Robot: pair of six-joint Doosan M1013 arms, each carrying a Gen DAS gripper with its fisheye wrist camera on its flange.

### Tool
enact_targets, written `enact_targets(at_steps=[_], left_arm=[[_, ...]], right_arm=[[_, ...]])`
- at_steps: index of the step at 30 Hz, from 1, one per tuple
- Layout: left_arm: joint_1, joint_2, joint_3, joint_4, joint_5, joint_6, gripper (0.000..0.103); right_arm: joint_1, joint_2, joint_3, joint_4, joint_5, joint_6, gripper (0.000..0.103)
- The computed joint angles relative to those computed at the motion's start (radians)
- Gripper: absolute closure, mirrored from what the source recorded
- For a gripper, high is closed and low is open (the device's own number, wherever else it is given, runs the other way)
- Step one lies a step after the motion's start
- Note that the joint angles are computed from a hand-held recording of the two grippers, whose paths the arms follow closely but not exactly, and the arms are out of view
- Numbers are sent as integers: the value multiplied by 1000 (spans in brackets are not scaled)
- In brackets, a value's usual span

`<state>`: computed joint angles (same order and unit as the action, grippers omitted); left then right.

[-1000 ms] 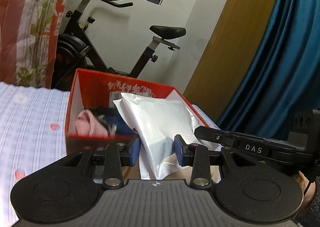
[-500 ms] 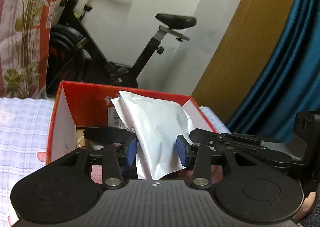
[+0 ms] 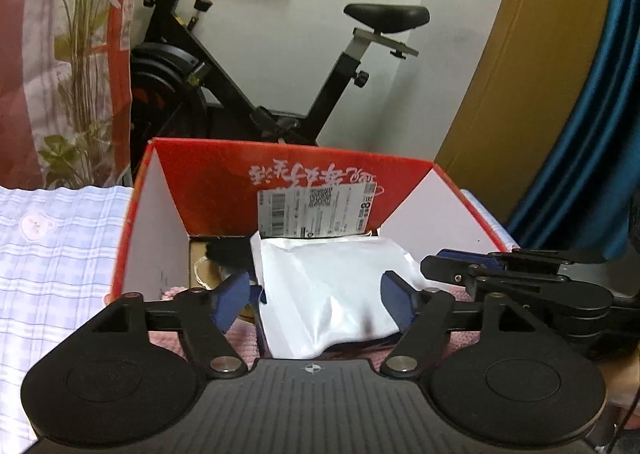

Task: Organize soft objects
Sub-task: 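Lower the white foil packet into the red box and open the right gripper, then grasp the beige knitted towel with the left gripper while the right gripper grasps its other end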

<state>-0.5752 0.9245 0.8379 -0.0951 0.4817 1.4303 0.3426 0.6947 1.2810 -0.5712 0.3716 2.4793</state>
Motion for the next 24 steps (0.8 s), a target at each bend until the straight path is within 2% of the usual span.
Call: enact_targets(at_steps=[3, 5, 8, 12, 14, 17, 19, 24], left_arm=[[-8, -38, 60, 96, -44, -51, 19], [-15, -49, 72, 151, -57, -97, 13], [-22, -70, 99, 205, -76, -161, 7], [-38, -91, 120, 320, -78, -259, 5], [-44, -105, 140, 363, -86, -296, 3], [-52, -127, 178, 419, -103, -354, 3], [-56, -141, 202, 445, -113, -382, 3], [-73, -174, 259, 598, -103, -487, 3]], right_arm=[[6, -11, 15, -105, -1, 83, 81], [10, -22, 28, -154, -5, 124, 67], [17, -44, 55, -231, -11, 193, 53], [25, -78, 96, -343, -26, 299, 35], [27, -98, 128, -436, -52, 399, 21], [34, -122, 163, -541, -62, 495, 5], [40, -135, 182, -600, -61, 555, 1], [57, -162, 232, -775, -41, 751, 0]])
